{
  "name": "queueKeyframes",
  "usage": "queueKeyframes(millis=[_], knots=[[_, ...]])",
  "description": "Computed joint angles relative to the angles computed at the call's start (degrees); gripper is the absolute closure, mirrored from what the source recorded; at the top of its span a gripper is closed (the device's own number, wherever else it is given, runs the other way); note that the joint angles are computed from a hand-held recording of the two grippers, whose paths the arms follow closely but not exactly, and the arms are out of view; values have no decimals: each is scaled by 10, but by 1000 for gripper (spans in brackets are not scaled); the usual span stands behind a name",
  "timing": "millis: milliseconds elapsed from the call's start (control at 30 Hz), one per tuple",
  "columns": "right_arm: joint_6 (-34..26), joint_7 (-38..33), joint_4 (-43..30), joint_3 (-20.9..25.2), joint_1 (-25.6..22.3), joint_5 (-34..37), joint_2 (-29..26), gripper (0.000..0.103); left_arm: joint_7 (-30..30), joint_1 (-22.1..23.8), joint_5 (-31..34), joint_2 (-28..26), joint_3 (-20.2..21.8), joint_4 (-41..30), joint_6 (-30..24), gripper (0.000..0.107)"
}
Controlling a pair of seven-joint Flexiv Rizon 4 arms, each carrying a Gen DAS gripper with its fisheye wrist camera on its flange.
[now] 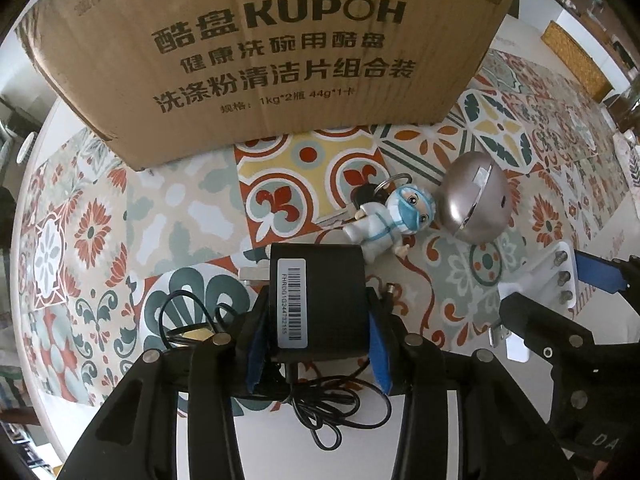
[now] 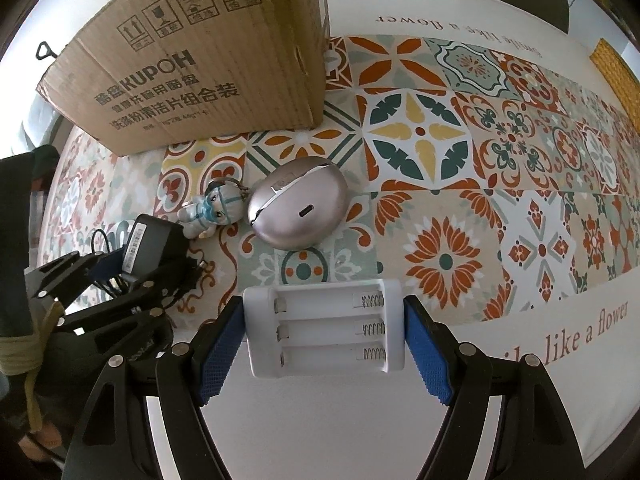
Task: Organize rigid objects
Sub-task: 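Lift the adapter and charger and carry both over the cardboard box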
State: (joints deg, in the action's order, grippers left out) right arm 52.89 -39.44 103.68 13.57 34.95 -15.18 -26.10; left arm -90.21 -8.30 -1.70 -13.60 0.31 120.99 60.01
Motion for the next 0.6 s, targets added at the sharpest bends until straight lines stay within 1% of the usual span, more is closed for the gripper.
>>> queueKeyframes(millis=[100, 233, 500, 600], knots=[[-3, 3, -1, -1, 2, -2, 0, 26, 9, 4, -7, 9, 0, 10, 4, 66], [-1, 2, 3, 0, 2, -4, 8, 26, 22, 13, -32, 43, 1, 43, 6, 66], [15, 0, 12, 2, 6, -18, 33, 26, 17, 22, -54, 109, 6, 88, 31, 66], [26, 2, 15, 1, 8, -26, 42, 26, 11, 24, -53, 128, 6, 93, 37, 66]])
